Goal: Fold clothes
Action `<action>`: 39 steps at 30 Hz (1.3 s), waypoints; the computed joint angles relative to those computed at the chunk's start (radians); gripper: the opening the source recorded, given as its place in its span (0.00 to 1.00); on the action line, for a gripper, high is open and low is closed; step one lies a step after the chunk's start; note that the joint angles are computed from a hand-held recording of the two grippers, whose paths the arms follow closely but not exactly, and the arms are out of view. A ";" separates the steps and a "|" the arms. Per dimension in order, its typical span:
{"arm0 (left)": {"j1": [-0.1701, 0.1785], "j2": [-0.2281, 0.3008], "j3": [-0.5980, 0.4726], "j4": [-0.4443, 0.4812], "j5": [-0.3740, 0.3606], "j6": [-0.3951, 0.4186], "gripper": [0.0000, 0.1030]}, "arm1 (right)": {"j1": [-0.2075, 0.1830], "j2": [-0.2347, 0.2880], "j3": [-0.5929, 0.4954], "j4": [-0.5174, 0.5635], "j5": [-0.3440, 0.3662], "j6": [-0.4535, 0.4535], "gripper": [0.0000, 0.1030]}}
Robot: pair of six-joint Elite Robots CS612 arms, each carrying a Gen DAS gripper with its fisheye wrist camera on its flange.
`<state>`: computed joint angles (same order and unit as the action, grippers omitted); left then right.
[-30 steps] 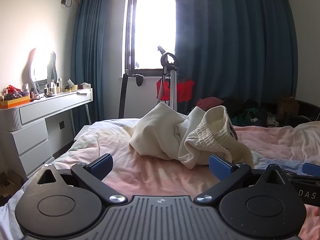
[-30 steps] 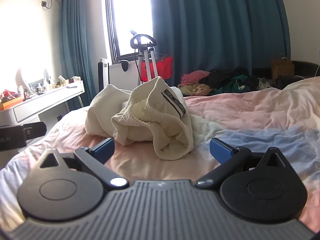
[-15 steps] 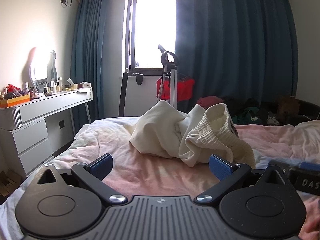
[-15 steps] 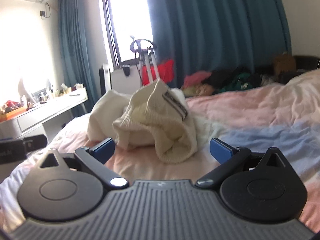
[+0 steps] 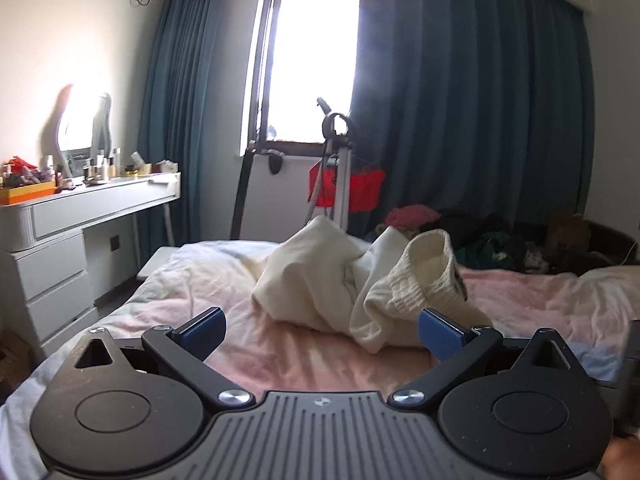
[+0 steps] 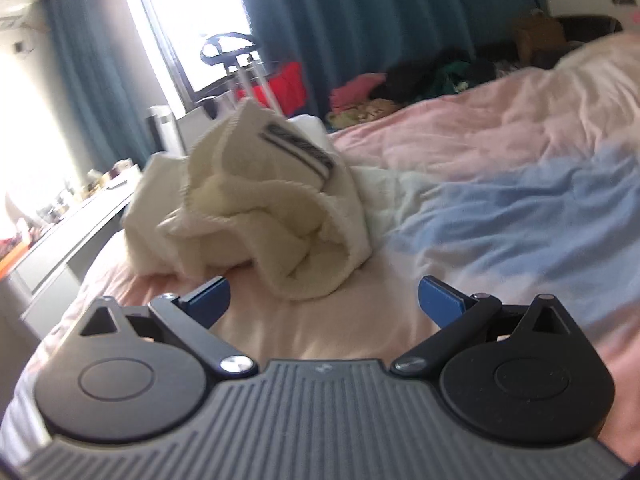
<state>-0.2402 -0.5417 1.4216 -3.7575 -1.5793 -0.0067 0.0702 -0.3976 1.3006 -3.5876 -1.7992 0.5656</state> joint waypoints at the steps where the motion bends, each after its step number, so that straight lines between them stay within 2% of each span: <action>1: 0.003 0.010 -0.015 -0.009 -0.001 0.013 1.00 | -0.003 0.015 -0.030 0.028 -0.004 0.025 0.99; 3: 0.008 0.030 -0.046 -0.026 0.002 0.038 1.00 | -0.009 0.045 -0.093 0.088 -0.012 0.069 0.96; 5: 0.009 0.050 -0.083 -0.027 0.052 0.040 1.00 | -0.012 0.076 -0.154 0.139 -0.003 0.103 0.95; 7: 0.012 0.059 -0.105 -0.004 0.087 0.000 1.00 | -0.013 0.107 -0.217 0.187 0.003 0.117 0.80; 8: 0.016 0.063 -0.113 0.002 0.089 -0.023 1.00 | -0.011 0.120 -0.248 0.220 -0.002 0.103 0.68; 11: 0.028 0.076 -0.133 0.013 0.078 -0.054 1.00 | -0.002 0.156 -0.336 0.285 -0.027 0.060 0.68; 13: 0.035 0.085 -0.145 0.026 0.083 -0.071 1.00 | 0.002 0.165 -0.370 0.314 -0.049 0.078 0.68; 14: 0.040 0.086 -0.149 0.049 0.079 -0.088 1.00 | 0.004 0.166 -0.380 0.330 -0.070 0.103 0.62; 15: 0.045 0.086 -0.154 0.071 0.072 -0.108 1.00 | 0.007 0.162 -0.382 0.354 -0.097 0.127 0.44; 16: 0.050 0.086 -0.159 0.095 0.059 -0.134 1.00 | 0.010 0.150 -0.378 0.398 -0.130 0.139 0.34; 17: 0.057 0.085 -0.163 0.112 0.038 -0.157 1.00 | 0.014 0.137 -0.373 0.448 -0.163 0.151 0.15; 18: 0.062 0.083 -0.163 0.121 0.020 -0.175 1.00 | 0.014 0.123 -0.362 0.475 -0.177 0.150 0.16; 20: 0.069 0.076 -0.155 0.122 0.001 -0.189 1.00 | 0.017 0.096 -0.328 0.443 -0.208 0.098 0.15; 23: 0.067 0.054 -0.126 0.143 -0.008 -0.145 1.00 | 0.021 0.039 -0.244 0.351 -0.241 -0.007 0.14; 29: 0.065 0.016 -0.060 0.131 -0.088 -0.080 1.00 | 0.032 -0.113 -0.010 0.141 -0.221 -0.170 0.14; 33: 0.069 -0.003 -0.017 0.110 -0.143 -0.043 1.00 | 0.043 -0.204 0.145 0.009 -0.174 -0.258 0.14; 37: 0.071 -0.015 0.013 0.098 -0.219 -0.013 1.00 | 0.049 -0.264 0.277 -0.124 -0.136 -0.241 0.14; 39: 0.067 -0.019 0.023 0.100 -0.254 0.016 1.00 | 0.049 -0.273 0.308 -0.147 -0.124 -0.201 0.14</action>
